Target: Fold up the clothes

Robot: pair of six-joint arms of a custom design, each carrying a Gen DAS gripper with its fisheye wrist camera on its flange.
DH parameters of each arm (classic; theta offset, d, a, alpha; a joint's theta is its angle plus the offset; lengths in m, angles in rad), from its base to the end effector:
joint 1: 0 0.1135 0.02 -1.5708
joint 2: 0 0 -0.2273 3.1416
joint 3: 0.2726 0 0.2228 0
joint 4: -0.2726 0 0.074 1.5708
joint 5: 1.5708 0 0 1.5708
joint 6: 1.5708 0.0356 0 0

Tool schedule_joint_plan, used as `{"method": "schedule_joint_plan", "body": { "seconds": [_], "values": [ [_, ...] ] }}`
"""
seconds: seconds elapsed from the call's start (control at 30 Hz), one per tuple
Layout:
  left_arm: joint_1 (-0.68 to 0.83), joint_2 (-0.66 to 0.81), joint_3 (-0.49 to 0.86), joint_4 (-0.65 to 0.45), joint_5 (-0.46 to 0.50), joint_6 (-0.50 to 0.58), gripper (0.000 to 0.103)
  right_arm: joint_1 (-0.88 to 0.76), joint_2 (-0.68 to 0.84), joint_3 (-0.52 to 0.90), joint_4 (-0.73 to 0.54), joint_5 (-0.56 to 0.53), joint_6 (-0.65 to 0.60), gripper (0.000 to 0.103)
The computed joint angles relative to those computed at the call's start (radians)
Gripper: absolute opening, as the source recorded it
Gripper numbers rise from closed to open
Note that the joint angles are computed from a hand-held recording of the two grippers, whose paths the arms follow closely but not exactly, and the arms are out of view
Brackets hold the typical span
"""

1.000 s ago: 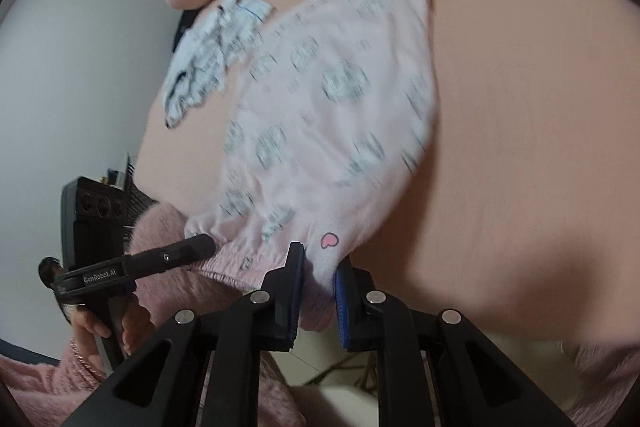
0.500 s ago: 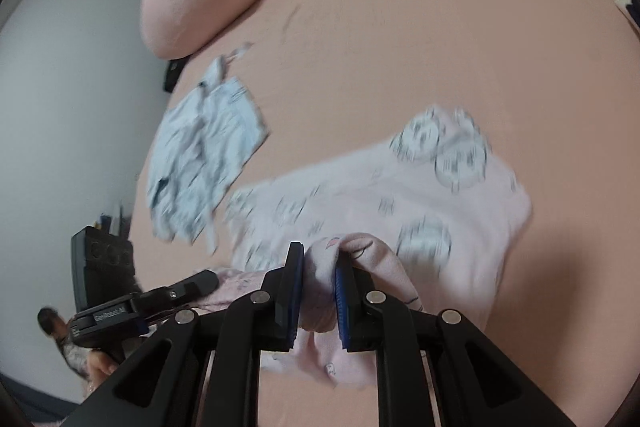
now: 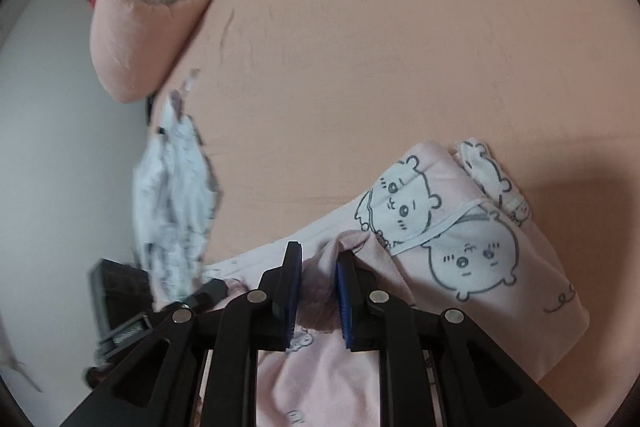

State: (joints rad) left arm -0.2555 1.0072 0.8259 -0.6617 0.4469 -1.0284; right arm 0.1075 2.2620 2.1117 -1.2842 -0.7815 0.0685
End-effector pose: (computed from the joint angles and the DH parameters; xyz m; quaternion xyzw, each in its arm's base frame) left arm 0.1809 -0.0632 0.2467 -0.2704 0.8738 -0.3737 0.1540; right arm 0.3945 0.0678 0.2175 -0.0439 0.9218 0.3841 0.0293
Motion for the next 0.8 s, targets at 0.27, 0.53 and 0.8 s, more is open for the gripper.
{"method": "schedule_joint_plan", "body": {
  "seconds": [0.27, 0.53, 0.8],
  "values": [
    [-0.371, 0.006, 0.236, -0.276, -0.465, 0.185, 0.01, 0.017, -0.301, -0.128, 0.052, 0.207, -0.206, 0.051],
    [-0.395, 0.29, 0.361, -0.249, -0.492, 0.272, 0.009, 0.285, -0.317, -0.306, 0.225, 0.646, -0.337, 0.038],
    [-0.504, 0.319, 0.482, -0.307, -0.607, 0.275, 0.01, 0.209, -0.366, -0.299, 0.296, 0.514, -0.111, 0.038]
  ]
}}
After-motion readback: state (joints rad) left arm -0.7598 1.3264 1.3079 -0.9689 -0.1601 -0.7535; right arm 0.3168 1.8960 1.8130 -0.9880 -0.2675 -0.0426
